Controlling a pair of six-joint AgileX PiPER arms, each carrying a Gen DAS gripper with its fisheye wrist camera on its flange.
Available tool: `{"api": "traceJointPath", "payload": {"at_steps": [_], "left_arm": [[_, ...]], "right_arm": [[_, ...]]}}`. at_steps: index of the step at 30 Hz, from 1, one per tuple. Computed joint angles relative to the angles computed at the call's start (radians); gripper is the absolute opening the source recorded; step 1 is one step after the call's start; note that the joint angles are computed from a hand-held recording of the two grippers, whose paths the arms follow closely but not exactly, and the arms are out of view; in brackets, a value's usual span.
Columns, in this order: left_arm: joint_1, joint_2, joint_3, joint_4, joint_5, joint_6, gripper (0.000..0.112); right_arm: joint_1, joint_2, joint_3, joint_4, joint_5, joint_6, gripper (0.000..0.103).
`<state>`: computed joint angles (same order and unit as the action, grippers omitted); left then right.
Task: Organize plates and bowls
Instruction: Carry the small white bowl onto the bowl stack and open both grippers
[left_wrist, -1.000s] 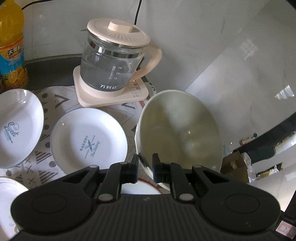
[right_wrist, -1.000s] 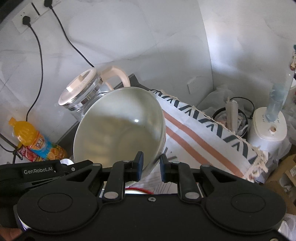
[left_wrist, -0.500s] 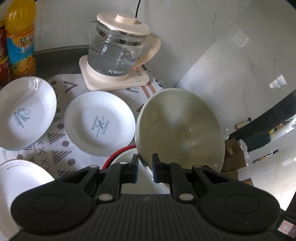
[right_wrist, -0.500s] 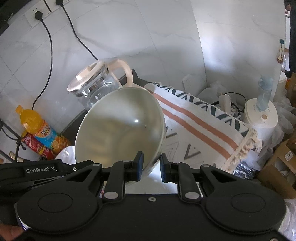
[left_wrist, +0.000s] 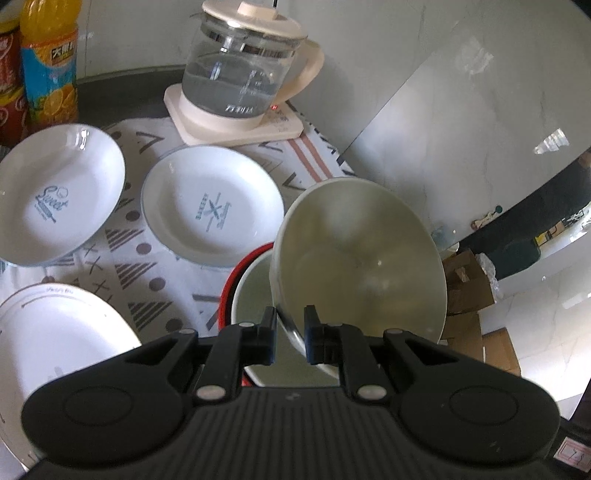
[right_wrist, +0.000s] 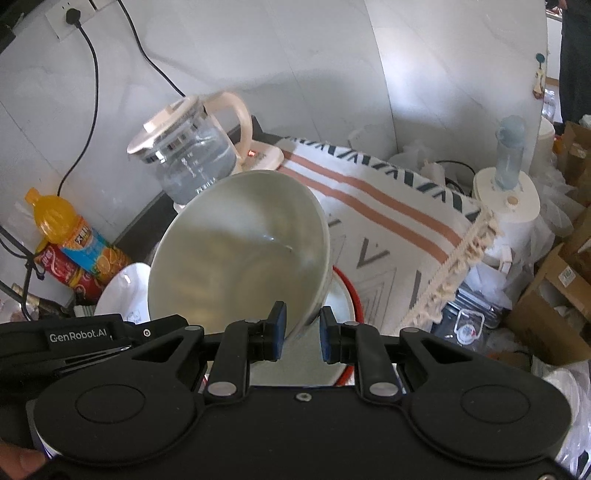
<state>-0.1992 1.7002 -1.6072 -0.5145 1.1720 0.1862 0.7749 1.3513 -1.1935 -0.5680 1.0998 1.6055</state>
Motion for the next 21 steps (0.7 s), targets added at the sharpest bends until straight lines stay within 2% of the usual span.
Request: {"api": "traceJointPath", "payload": {"at_steps": [21], "left_arm": [[-0.002,0.031,0.047,0.047,0.020,-0.036,0.013]], "right_arm": [[-0.018,0.027,0.061,0.083,-0.063,-0.010,0.019]]}}
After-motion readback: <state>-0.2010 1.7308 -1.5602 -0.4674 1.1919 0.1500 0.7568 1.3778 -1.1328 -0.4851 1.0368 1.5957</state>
